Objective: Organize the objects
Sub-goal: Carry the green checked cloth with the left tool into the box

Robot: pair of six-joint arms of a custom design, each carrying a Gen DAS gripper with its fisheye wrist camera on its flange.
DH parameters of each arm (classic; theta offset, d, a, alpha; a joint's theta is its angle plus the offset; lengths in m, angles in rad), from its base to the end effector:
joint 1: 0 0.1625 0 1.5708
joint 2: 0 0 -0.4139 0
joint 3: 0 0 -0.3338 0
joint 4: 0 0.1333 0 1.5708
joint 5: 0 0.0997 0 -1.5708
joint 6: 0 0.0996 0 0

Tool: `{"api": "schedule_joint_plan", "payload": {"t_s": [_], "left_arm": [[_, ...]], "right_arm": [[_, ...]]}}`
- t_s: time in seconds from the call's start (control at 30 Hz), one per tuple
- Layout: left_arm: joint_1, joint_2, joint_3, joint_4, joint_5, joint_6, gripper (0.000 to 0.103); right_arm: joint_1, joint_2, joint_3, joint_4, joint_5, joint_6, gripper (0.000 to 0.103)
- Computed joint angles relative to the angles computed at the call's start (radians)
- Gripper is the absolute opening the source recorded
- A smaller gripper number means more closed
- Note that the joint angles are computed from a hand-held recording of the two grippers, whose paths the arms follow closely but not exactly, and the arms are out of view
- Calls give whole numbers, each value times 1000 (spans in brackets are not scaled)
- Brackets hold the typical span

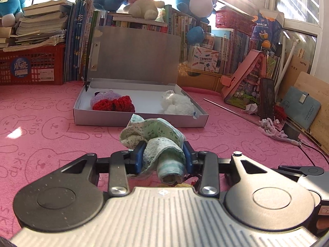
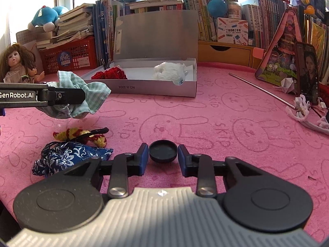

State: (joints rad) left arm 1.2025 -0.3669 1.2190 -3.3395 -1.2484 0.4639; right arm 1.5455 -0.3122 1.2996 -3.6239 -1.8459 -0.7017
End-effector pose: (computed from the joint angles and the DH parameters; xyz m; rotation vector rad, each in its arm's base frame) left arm -0.1133 -0.7514 0.0814 0.8345 2.3890 -1.2234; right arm 0.0883 -0.7124 0.0519 0.5801 -2.2097 1.1431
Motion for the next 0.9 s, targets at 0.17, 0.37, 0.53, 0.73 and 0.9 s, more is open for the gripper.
{"api": "schedule_joint_plan", "payload": {"t_s": [0.17, 0.37, 0.53, 0.73, 0.9], "left_arm": [[2, 1, -49, 22, -5, -11, 44], [3, 20, -143, 71, 22, -5, 44], [5, 52, -248, 125, 35, -9, 44], [10, 132, -449, 235, 59, -13, 44], [16, 227, -656, 336, 70, 12, 44]], "right_arm": [[9, 2, -25, 14, 0, -2, 36], [23, 14, -91, 51, -9, -11, 36], [31, 29, -185, 120, -6, 5, 36], [41, 82, -384, 267, -8, 30, 36], [44, 158, -605, 429, -21, 75, 36]]}}
